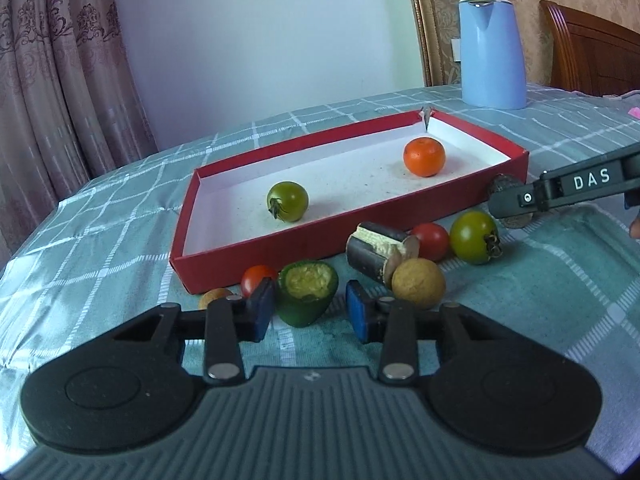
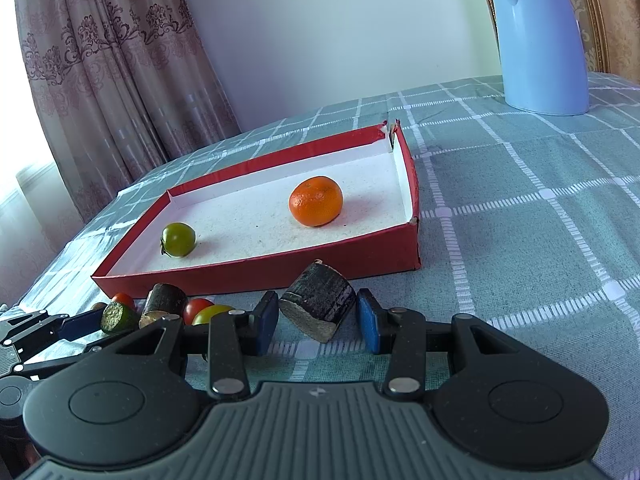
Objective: Organize fruits
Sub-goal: 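Close left gripper on cut lime while right gripper grasps eggplant piece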
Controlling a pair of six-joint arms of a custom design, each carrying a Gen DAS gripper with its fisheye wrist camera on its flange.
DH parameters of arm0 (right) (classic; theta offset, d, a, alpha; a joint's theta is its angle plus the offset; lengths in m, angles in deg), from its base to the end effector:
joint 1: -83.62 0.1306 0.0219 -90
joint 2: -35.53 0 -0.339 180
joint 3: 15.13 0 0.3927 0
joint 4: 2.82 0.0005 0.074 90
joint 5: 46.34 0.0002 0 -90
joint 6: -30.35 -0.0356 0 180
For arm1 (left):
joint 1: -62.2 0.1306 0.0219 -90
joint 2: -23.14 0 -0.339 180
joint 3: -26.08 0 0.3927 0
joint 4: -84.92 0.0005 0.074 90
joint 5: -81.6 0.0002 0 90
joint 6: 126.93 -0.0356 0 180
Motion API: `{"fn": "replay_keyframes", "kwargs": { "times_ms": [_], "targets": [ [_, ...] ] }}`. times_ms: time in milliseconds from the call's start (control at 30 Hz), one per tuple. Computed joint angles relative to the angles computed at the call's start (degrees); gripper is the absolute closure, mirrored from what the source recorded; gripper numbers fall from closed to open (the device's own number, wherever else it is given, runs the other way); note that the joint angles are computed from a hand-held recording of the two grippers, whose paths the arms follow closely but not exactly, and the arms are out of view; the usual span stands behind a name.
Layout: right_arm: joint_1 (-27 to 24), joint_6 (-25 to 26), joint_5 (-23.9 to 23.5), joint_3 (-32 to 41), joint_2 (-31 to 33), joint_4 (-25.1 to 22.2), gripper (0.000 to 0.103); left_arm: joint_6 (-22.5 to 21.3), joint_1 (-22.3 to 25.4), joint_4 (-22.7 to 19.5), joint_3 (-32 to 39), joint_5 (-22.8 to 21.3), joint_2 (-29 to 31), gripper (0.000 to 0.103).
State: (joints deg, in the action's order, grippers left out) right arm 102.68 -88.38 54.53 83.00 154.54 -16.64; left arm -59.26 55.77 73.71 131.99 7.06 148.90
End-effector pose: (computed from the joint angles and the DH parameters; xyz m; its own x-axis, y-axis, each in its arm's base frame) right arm 0.6098 0.2031 0.2249 -0.5555 0.3075 -0.7725 0.1059 0.9477 0.3011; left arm 0.6766 -0.0863 0.2163 -0.3470 0.4076 -0.8446 0.5045 0.8403 0.1983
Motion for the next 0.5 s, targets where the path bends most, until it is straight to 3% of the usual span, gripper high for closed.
{"fn": "replay_keyframes", "kwargs": {
  "times_ms": [500],
  "targets": [
    [0.02, -0.48, 0.26, -0.66, -0.4, 0.84, 0.062, 4.09, 0.69, -0.08, 0.07, 1.07, -0.3, 0.074]
  ]
}}
